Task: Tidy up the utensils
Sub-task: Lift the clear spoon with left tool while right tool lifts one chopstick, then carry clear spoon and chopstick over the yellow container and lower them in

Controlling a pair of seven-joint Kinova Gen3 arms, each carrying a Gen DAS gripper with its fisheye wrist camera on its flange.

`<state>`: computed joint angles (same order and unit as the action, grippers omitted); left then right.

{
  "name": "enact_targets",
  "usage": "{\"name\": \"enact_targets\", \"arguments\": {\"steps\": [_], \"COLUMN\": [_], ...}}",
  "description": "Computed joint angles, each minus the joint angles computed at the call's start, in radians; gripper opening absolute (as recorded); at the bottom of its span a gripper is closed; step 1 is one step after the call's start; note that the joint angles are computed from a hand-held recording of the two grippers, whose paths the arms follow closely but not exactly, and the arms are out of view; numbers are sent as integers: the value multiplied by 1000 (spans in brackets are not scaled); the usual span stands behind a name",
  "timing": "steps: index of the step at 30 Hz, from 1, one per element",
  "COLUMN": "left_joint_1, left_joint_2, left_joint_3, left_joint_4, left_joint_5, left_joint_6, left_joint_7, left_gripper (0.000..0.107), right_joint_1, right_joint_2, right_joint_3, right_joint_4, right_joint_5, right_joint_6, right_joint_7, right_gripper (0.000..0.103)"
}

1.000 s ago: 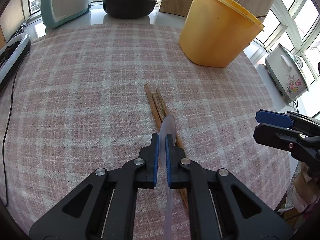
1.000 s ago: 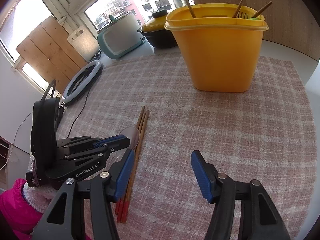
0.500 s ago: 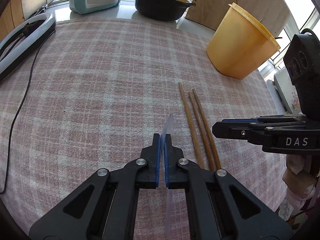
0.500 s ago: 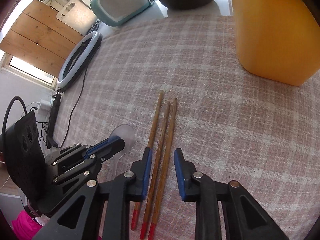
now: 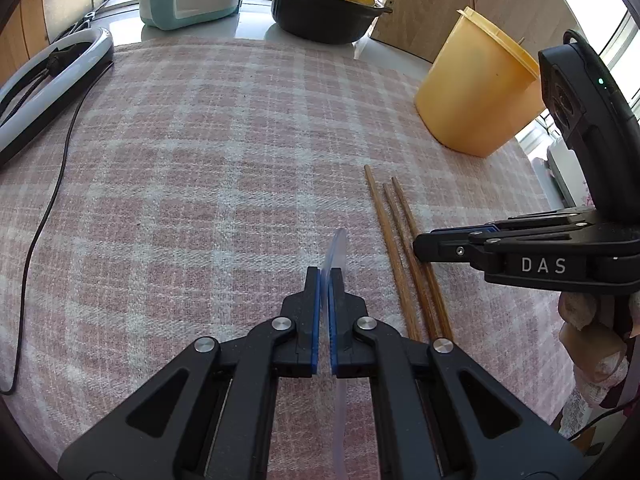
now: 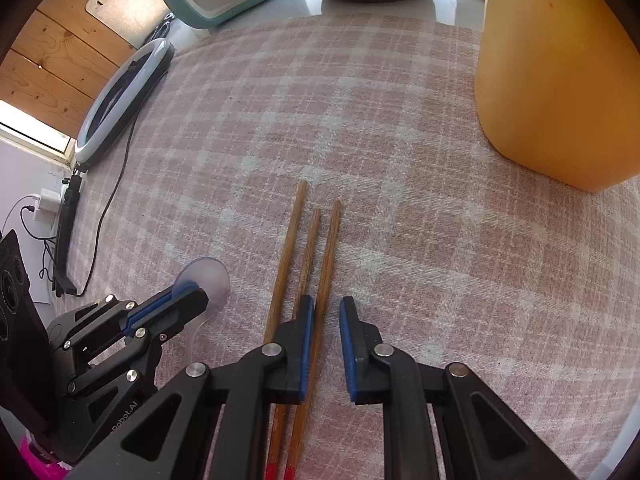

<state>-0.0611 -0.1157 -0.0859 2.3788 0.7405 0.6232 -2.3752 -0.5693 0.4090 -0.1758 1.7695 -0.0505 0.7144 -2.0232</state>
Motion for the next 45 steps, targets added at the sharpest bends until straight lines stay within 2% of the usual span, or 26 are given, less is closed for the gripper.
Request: {"name": "enact_targets", "arguments": {"steps": [6,10,13,16,18,22,28,33,36,41,45], "left_joint_1": [5,6,3,7,11,-4,-38,-55,-50,-11,39], "left_joint_2": [3,18,44,46,42,32,-3,-24,-62,-137,-193], "left_joint_3": [8,15,21,39,40,13,-24,-43,-35,-30,-33], "left_joint_4": [-7,-21,-43,-49,-48,-42,-38,-46,-48,-52,-58], "left_joint_5": [-18,-46,-64,-83,-83,-39,0,10,-4,-33,-58], "left_joint_6": [-5,-1,13,0,-6,24,65,89,81,56,33], "left_joint_7": [5,34,50,80,80,38,-5,-10,10,53,94], "left_gripper": [1,3,7,8,6,2,1,1,1,1,1], "right_joint_1": [-32,-8,-35,-71,-89,-44,20,33,21,-25,-19], "right_joint_2": [20,20,29,35,35,4,-71,-152,-204,-297,-373], "right_joint_3": [13,5,18,28,34,17,-9,-8,1,16,-9], "right_joint_4": [-47,-42,-61,-74,-72,-12,104,185,220,272,316], "right_joint_5": [51,25,52,101,129,89,18,2,25,160,254], "right_joint_6": [72,66,83,95,95,29,-91,-156,-184,-217,-233], "right_joint_7": [-12,8,-16,-35,-52,-39,0,0,-35,-183,-283], "right_gripper": [7,7,12,12,6,3,3,3,3,3,3]}}
